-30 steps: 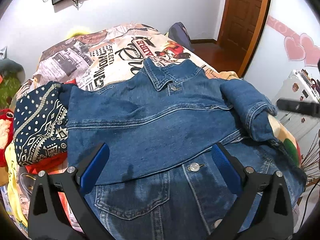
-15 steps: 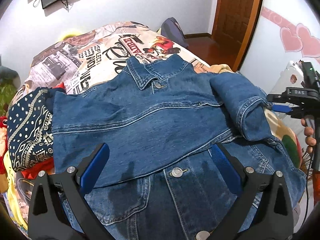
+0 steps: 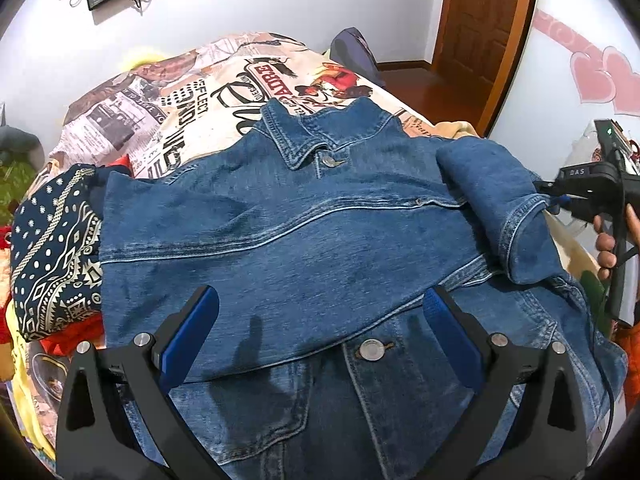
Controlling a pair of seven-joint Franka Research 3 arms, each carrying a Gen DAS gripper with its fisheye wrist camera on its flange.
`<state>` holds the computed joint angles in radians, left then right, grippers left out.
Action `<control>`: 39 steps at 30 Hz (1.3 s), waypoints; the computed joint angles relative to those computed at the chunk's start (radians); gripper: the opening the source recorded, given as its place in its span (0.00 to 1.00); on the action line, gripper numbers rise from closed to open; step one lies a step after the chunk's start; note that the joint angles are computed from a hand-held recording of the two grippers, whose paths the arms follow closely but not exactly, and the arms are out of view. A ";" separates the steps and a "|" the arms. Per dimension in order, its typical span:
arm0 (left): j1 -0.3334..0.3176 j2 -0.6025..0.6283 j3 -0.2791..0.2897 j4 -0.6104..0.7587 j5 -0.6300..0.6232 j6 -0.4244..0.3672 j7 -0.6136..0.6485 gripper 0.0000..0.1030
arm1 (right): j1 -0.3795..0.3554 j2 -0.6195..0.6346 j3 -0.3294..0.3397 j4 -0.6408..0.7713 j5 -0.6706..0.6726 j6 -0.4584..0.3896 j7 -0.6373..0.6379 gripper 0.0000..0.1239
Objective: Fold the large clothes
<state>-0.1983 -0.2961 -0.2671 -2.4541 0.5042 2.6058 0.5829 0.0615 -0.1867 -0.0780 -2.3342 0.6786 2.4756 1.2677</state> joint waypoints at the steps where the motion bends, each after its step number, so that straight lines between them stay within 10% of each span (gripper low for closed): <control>1: 0.000 -0.007 0.003 -0.007 -0.002 0.003 0.000 1.00 | 0.002 -0.023 0.008 -0.011 -0.015 0.023 -0.005 0.07; 22: 0.061 -0.525 0.046 -0.335 -0.050 -0.016 -0.019 1.00 | 0.318 -0.208 0.148 0.123 -0.013 0.025 -0.175 0.06; 39: 0.052 -0.771 0.100 -0.536 -0.210 -0.163 0.030 1.00 | 0.410 -0.049 0.220 0.152 -0.139 -0.349 -0.139 0.06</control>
<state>-0.1463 -1.0670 -0.1675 -2.9904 0.2942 2.4424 0.6126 0.4718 -0.2357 0.1422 -2.1822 0.5395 2.1271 1.1288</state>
